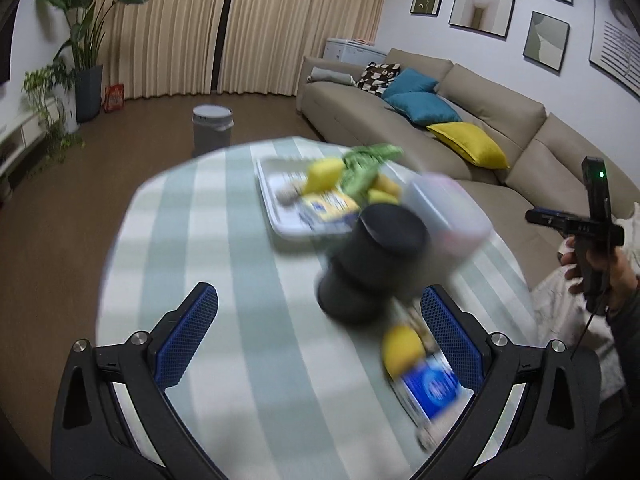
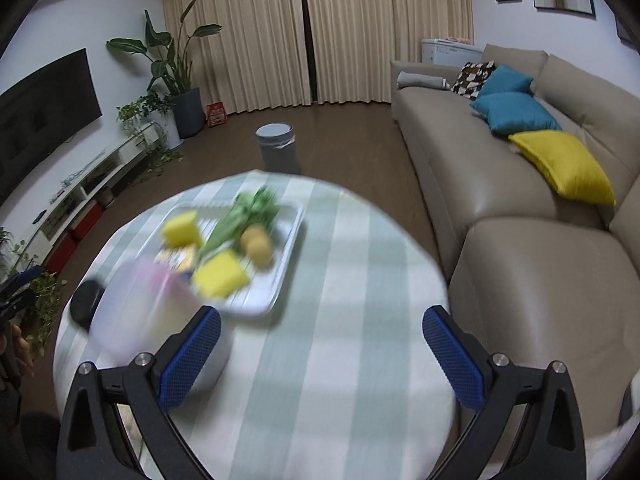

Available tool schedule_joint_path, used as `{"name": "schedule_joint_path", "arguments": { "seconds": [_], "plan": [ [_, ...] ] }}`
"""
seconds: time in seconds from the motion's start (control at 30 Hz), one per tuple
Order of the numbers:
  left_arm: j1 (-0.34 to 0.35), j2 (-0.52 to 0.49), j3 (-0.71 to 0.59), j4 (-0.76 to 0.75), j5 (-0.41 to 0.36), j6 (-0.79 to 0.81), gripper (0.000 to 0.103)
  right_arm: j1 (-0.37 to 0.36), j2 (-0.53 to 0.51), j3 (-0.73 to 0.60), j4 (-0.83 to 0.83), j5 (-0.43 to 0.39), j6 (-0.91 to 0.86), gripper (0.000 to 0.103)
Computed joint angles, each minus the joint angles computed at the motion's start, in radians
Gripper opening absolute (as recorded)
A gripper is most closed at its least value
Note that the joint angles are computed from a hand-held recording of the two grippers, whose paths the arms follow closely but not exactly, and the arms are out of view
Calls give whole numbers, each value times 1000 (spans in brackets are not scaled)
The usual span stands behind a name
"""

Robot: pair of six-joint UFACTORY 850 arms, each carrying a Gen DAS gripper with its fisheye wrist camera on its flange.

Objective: Organize soft objects
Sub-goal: 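Move both tools back toward the remaining objects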

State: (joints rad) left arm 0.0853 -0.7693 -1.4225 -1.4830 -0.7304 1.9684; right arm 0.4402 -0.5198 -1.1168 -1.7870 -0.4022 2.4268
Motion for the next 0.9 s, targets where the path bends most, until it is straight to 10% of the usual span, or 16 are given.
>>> {"name": "schedule_joint_path", "arguments": {
  "seconds": [0.4,0.9],
  "plan": [
    [-7,129,366,-148,48,263,103,246,-79,41,-155,-54,382,103],
    [-113,117,425,-413,197,457,103,318,-179,-100,44,-64,191,103]
  ]
}}
